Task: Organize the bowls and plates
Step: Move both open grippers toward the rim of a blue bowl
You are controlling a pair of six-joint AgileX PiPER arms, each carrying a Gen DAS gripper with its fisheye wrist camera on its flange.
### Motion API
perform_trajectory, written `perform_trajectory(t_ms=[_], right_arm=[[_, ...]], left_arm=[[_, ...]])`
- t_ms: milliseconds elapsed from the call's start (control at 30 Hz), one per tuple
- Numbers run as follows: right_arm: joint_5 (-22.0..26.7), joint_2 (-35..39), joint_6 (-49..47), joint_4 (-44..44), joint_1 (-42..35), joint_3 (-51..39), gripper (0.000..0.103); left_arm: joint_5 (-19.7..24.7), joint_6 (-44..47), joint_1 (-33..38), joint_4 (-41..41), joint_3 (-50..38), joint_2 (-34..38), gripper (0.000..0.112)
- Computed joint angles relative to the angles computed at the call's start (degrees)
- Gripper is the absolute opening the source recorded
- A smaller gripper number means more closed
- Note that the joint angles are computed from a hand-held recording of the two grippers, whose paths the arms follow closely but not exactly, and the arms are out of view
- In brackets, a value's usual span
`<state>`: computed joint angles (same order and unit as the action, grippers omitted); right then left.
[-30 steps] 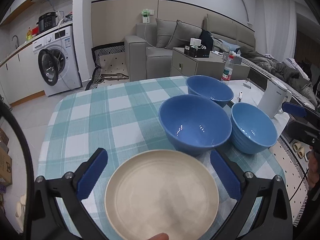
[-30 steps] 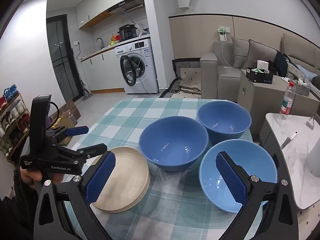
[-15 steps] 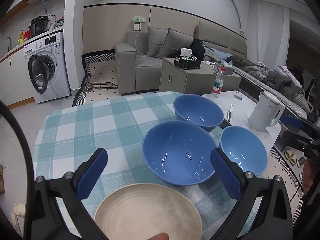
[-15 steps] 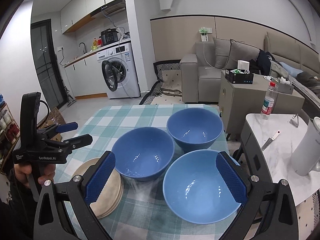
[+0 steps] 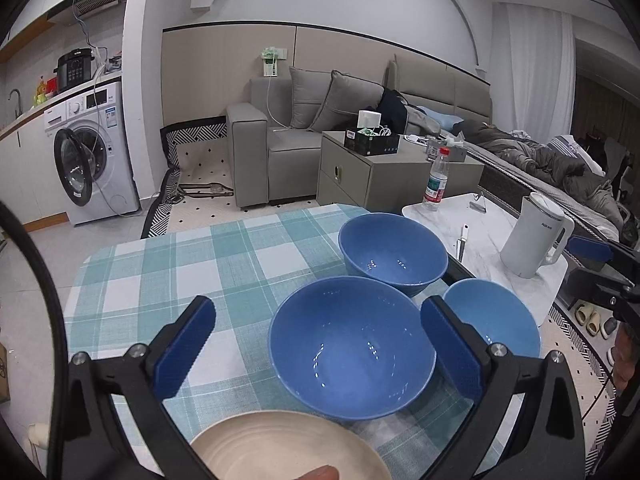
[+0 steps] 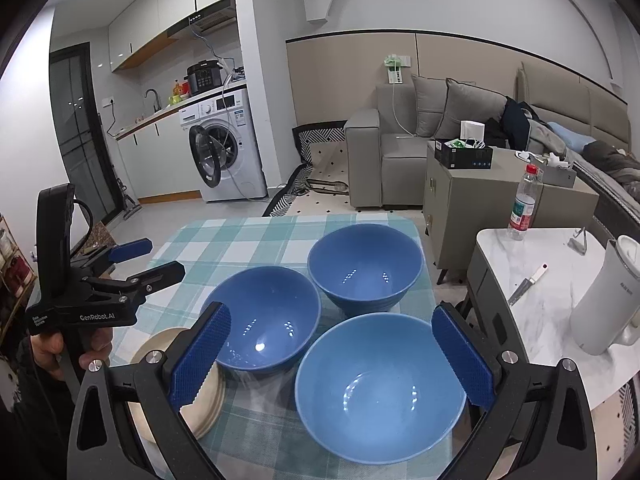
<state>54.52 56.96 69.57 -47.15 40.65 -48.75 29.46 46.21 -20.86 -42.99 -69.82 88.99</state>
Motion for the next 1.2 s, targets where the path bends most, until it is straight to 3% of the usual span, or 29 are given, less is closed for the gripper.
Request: perform_trajectory(t_ms=[633,1200], right_arm=[[-11.7,3.0,-18.8,14.8,-21.1,-1.7,0.102],[-15.5,9.9,-30.3,24.3,-31.4,-6.3,0.102]], left_arm=[[6.2,-14.1,-2.5,10.3,-17.0,12.8,0.103],[11.4,-20.0,-3.3,15.2,-29.1,21.6,0.103]])
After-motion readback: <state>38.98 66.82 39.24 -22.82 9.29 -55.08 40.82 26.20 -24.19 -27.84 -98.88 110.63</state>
